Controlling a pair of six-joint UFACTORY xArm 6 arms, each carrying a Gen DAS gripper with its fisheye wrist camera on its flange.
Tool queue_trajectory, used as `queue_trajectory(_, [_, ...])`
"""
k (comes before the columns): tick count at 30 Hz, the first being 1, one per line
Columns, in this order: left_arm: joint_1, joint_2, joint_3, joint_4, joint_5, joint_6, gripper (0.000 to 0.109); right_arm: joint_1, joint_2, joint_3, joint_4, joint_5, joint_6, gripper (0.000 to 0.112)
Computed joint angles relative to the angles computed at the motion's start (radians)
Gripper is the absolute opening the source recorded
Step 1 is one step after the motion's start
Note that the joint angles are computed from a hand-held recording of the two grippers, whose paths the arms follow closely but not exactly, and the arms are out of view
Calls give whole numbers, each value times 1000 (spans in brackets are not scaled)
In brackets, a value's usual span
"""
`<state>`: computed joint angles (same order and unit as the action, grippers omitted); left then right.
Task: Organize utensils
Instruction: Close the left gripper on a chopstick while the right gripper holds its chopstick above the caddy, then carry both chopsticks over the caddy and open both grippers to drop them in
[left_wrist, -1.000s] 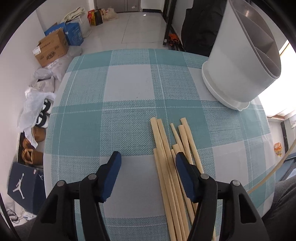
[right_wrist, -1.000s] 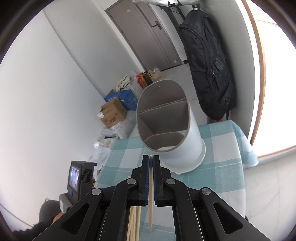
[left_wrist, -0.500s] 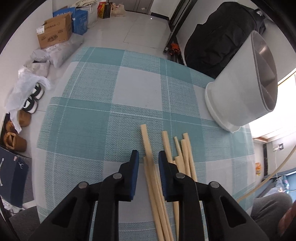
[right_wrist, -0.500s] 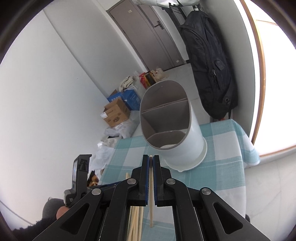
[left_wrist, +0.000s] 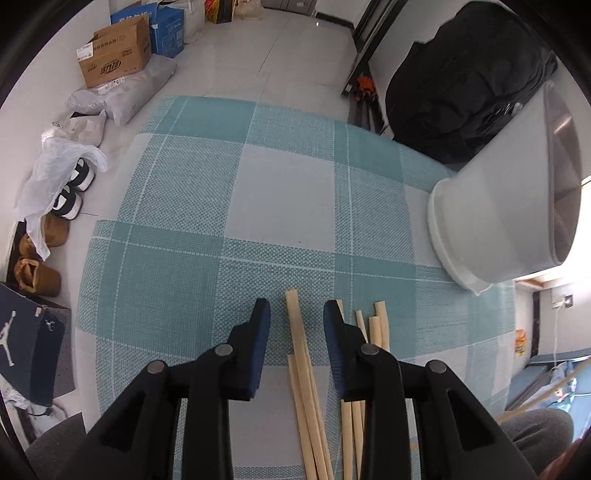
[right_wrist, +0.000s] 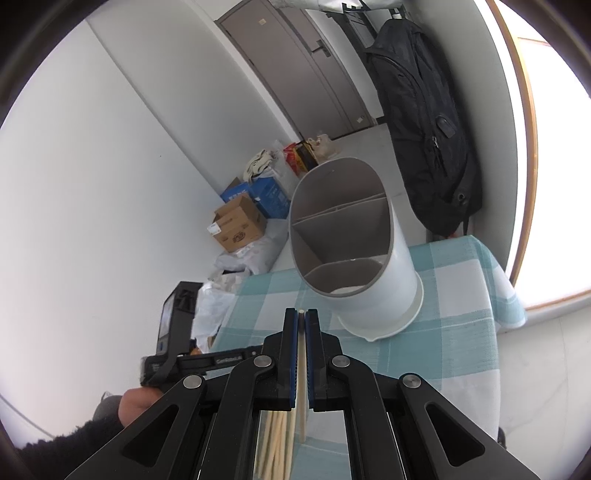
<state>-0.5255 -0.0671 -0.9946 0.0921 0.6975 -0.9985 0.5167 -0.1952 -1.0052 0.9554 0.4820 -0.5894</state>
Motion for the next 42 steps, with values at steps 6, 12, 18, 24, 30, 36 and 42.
queue_trajectory(6, [-10, 34, -62, 56, 103, -11, 14, 2, 2, -1, -16, -3, 11, 3])
queue_trajectory(12, [10, -37, 28, 29, 30, -47, 3, 5, 3, -2, -20, -6, 26, 3])
queue_trajectory(18, [12, -72, 52, 37, -32, -88, 2, 17, 3, 7, -34, -41, 26, 3])
queue_trajectory(24, [-16, -161, 95, 231, -122, -274, 2, 34, -13, 24, -18, -87, -3, 3])
queue_trajectory(30, [-67, -215, 73, 468, -126, -402, 2, 74, -52, 68, -45, -170, -9, 3])
queue_trajectory(36, [-101, -233, 47, 546, -111, -339, 2, 104, -76, 93, -128, -234, 46, 3])
queue_trajectory(42, [-130, -254, 19, 577, -94, -307, 2, 117, -93, 92, -196, -261, 98, 3])
